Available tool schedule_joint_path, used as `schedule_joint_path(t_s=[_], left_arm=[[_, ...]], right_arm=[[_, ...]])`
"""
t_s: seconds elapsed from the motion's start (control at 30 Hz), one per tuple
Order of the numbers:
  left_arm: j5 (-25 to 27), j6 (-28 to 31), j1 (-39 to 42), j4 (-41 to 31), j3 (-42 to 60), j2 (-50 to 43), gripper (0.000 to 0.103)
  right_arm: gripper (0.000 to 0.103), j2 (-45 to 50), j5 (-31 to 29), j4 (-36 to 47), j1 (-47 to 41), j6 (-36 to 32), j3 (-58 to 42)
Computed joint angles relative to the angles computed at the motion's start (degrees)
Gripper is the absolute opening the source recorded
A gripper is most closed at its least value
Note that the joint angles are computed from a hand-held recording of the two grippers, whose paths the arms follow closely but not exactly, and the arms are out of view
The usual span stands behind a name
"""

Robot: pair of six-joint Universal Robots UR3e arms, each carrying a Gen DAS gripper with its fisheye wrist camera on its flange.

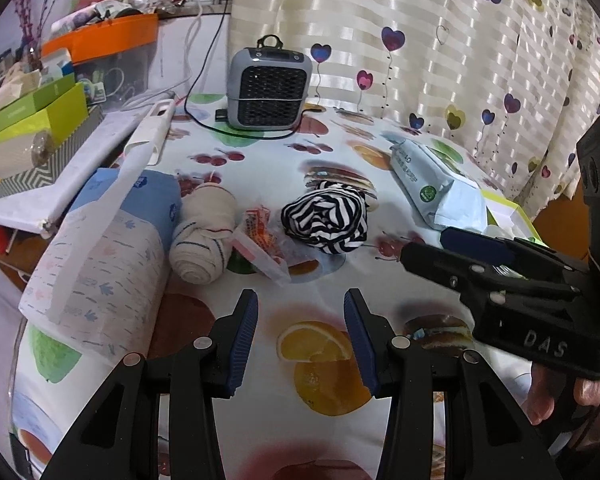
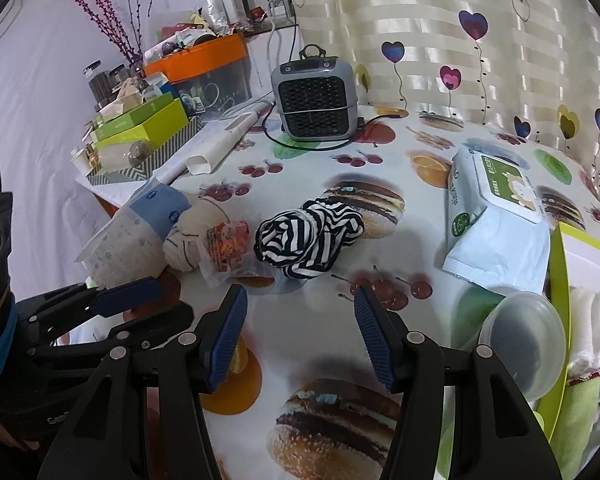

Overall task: Organize soft objects
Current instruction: 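Move the right tool toward the black-and-white striped cloth, then close the right tool on the black-and-white striped cloth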

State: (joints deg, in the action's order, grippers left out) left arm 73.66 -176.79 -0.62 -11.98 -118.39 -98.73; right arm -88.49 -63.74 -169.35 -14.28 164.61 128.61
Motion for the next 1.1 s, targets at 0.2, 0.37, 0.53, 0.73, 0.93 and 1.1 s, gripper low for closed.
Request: schedule_joint_path(t_s=[0.2,0.37,0.53,0.73,0.93,1.1], left_arm=[[-1.99,0.49,2.57,1.18,-3.01,2.68,0.044],[-3.27,0.79,3.91,2.00,-4.09,3.63,0.044],[-4.30,0.73,4.90,2.44,-4.28,3.32,0.044],[-5.40,1.15,5.77,2.26,-3.62,2.32,0.044],[-6.34,1.36,6.46,2.07,-2.88,1.38,0.044],[-7.10,0.93,7.01,1.64,-1.80,-0.17,0.044]], right_arm=[[0.057,2.63,-1.13,-1.27,0.75,2.08,-2.05],[0.057,6.09,-2.16,-1.91,2.11,4.06,-4.74],[0.057,10.43,-2.73,-1.72,3.80,5.63,-9.30],[0.057,16.68,-4.58,-0.56,5.65,9.13,-16.21],[0.057,23.79,-7.88,2.76,7.86,11.37,-24.04],[0.016,24.54,-9.03,1.51,8.38,10.56,-23.62]])
